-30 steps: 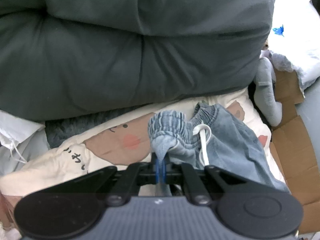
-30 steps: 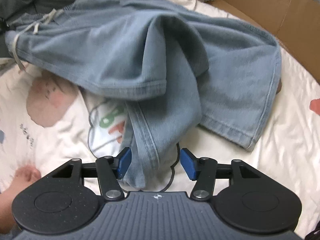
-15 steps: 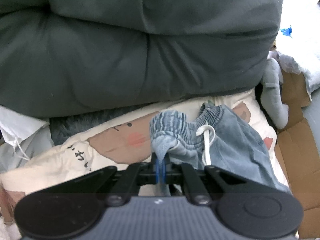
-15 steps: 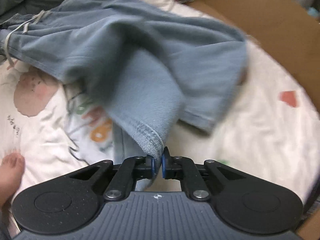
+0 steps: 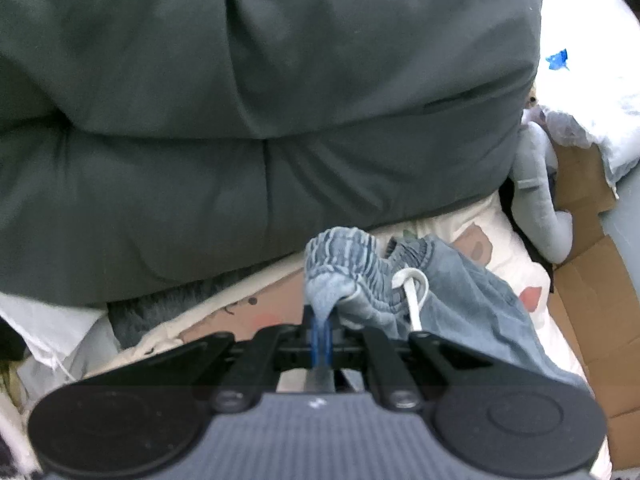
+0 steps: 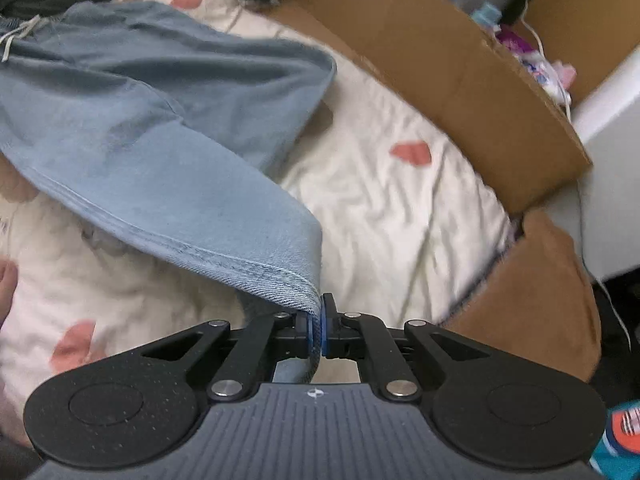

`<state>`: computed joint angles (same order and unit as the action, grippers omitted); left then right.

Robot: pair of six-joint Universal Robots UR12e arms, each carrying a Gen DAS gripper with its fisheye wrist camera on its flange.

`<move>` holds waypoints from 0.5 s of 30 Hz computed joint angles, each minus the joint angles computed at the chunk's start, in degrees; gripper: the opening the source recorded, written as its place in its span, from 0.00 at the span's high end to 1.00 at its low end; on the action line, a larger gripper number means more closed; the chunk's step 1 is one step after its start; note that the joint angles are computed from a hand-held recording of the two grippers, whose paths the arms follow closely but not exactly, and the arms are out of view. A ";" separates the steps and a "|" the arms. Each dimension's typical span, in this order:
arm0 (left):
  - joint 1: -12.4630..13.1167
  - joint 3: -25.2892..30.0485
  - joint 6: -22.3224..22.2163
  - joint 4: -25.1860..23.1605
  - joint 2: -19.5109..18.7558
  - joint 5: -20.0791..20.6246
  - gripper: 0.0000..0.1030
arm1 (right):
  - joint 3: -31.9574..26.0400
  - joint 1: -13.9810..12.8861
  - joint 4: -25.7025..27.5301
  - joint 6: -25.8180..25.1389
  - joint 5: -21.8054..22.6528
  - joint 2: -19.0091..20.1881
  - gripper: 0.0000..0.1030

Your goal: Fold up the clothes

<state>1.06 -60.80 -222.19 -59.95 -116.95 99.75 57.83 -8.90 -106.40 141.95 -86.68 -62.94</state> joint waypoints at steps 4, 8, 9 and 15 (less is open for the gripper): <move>-0.08 1.25 0.02 -2.07 -0.55 0.21 0.97 | 1.27 -0.60 2.21 -0.77 -2.91 -2.11 0.99; -0.13 0.83 -0.39 -2.85 -0.53 -0.42 0.97 | 3.56 -1.49 4.43 0.19 -5.05 -4.14 0.99; -0.23 0.71 -0.45 -3.14 -0.57 -0.31 0.97 | 4.46 -1.66 4.61 0.48 -5.29 -4.62 0.99; 0.10 -1.48 -1.94 -4.83 -0.18 -1.77 0.96 | 8.81 -1.68 4.97 2.75 -5.83 -6.39 0.99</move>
<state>1.16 -62.29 -224.12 -64.77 -117.14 97.98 66.63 -10.58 -101.43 144.70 -92.51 -69.33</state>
